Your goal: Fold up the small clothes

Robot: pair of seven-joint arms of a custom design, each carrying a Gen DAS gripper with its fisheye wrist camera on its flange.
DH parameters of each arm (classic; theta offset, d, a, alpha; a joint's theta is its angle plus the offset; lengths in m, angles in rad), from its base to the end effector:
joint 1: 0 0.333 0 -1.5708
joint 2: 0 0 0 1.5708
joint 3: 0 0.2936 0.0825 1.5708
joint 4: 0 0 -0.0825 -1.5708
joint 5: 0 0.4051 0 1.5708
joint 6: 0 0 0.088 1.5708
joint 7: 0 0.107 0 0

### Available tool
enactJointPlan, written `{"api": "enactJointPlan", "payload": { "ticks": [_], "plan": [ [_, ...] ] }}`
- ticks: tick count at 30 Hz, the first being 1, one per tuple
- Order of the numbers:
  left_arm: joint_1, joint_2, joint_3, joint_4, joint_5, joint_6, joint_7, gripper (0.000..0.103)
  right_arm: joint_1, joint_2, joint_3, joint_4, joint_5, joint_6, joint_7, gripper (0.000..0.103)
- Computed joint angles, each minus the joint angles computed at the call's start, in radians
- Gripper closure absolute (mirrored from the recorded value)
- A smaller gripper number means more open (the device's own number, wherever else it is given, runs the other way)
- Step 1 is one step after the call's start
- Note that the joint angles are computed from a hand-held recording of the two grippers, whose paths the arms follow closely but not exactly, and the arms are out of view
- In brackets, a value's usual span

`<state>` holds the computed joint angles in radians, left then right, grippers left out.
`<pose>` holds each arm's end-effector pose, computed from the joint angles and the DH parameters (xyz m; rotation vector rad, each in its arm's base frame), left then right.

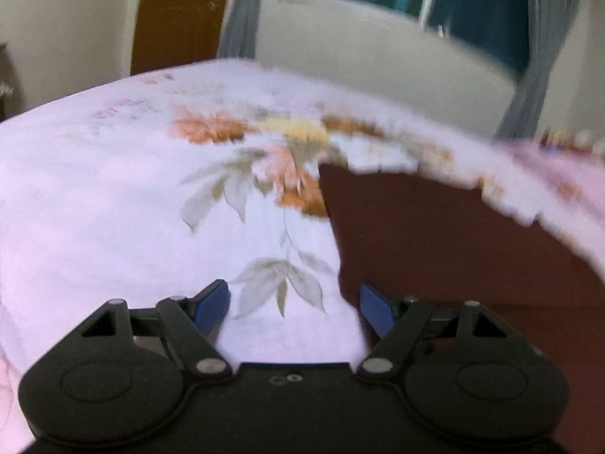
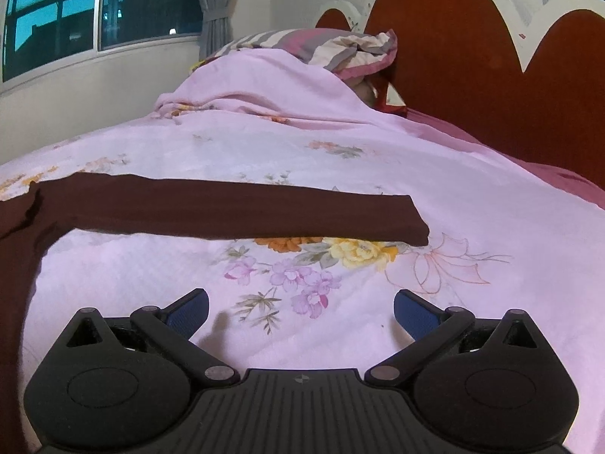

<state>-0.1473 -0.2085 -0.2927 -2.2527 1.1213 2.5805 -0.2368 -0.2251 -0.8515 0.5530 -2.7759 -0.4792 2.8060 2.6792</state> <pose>0.4846 -0.2507 0.4643 -2.0094 1.1676 -0.8789 0.3744 0.1440 0.4679 -1.3279 1.9482 -1.0264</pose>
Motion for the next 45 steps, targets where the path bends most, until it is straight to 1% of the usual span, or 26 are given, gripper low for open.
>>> {"api": "enactJointPlan", "payload": {
  "ticks": [3,6,7,8,9,11,12,13,14,15,16,18,21,23,27,30,33,34,35,36,37,38,40,43,44,45],
  "plan": [
    [0.026,0.008,0.013,0.024,0.052,0.029,-0.055,0.027,-0.006,0.006,0.010,0.006,-0.009,-0.001,-0.002,0.000],
    [0.026,0.116,0.049,0.120,-0.048,0.056,0.120,0.026,-0.009,0.027,0.015,0.021,-0.020,-0.009,-0.009,0.000],
    [0.003,0.155,0.073,0.146,-0.140,0.038,0.233,0.026,-0.009,0.036,0.014,0.026,-0.023,-0.010,-0.010,0.000],
    [0.007,0.174,0.063,0.175,-0.161,0.006,0.275,0.026,-0.007,0.050,0.007,0.034,-0.026,-0.011,-0.016,0.000],
    [0.001,0.175,0.065,0.186,-0.133,0.000,0.258,0.026,-0.007,0.058,0.001,0.040,-0.029,-0.012,-0.020,0.000],
    [0.007,0.171,0.078,0.189,0.022,0.092,0.132,0.026,-0.022,0.056,0.006,0.044,-0.047,-0.005,-0.007,0.000],
    [0.007,0.183,0.081,0.208,0.067,0.099,0.089,0.026,-0.031,0.055,0.009,0.045,-0.057,0.003,-0.002,0.000],
    [0.006,0.207,0.086,0.235,0.054,0.103,0.112,0.025,-0.037,0.060,0.013,0.049,-0.064,0.003,-0.003,0.000],
    [0.003,0.244,0.091,0.272,-0.014,0.100,0.196,0.025,-0.040,0.066,0.015,0.055,-0.068,-0.004,-0.002,0.000],
    [0.003,0.295,0.084,0.319,-0.152,0.058,0.351,0.025,-0.038,0.073,0.011,0.059,-0.067,-0.010,0.000,0.000],
    [0.002,0.334,0.075,0.354,-0.223,0.013,0.438,0.024,-0.031,0.078,0.002,0.061,-0.064,-0.013,0.001,0.000],
    [-0.058,0.332,0.109,0.381,-0.171,-0.033,0.408,0.027,-0.025,0.071,-0.008,0.056,-0.066,-0.012,0.010,0.000],
    [-0.115,0.338,0.119,0.425,0.051,-0.009,0.232,0.025,-0.038,0.054,-0.001,0.048,-0.087,-0.010,0.020,0.000],
    [-0.148,0.423,0.111,0.541,0.103,0.012,0.241,0.025,-0.039,0.061,-0.009,0.044,-0.086,0.000,0.025,0.000],
    [-0.181,0.636,0.070,0.771,-0.058,0.195,0.471,0.026,-0.049,0.061,-0.024,0.036,-0.078,0.032,0.031,0.000],
    [-0.233,0.731,0.032,0.865,-0.145,0.214,0.592,0.026,-0.082,0.033,-0.009,0.021,-0.084,0.044,0.039,0.000],
    [-0.328,0.820,0.064,0.983,-0.158,0.122,0.636,0.024,-0.087,0.025,-0.022,0.000,-0.061,0.064,0.030,0.000],
    [-0.349,0.860,0.056,1.043,-0.202,0.045,0.685,0.025,-0.085,0.022,-0.027,-0.005,-0.049,0.067,0.025,0.000],
    [-0.383,0.892,0.083,1.096,-0.257,-0.006,0.724,0.028,-0.083,0.017,-0.030,-0.010,-0.039,0.072,0.020,0.000],
    [-0.420,0.900,0.125,1.114,-0.249,-0.009,0.694,0.028,-0.086,0.010,-0.029,-0.015,-0.030,0.076,0.017,0.000],
    [-0.422,0.889,0.134,1.097,-0.172,0.044,0.593,0.028,-0.091,0.001,-0.026,-0.020,-0.023,0.084,0.015,0.000],
    [-0.451,0.895,0.178,1.110,-0.151,0.065,0.548,0.025,-0.099,-0.010,-0.021,-0.025,-0.017,0.091,0.013,0.000],
    [-0.466,0.909,0.187,1.145,-0.183,0.030,0.639,0.028,-0.112,-0.022,-0.011,-0.032,0.000,0.100,0.006,0.000],
    [-0.469,0.845,0.195,1.047,-0.217,0.088,0.699,0.029,-0.112,-0.024,-0.020,-0.041,0.041,0.109,-0.005,0.000],
    [-0.474,0.832,0.185,1.032,-0.193,0.058,0.704,0.030,-0.113,-0.027,-0.019,-0.045,0.053,0.116,-0.006,0.000],
    [-0.487,0.847,0.210,1.052,-0.229,0.047,0.762,0.031,-0.115,-0.026,-0.017,-0.046,0.064,0.120,-0.011,0.000]
  ]
}}
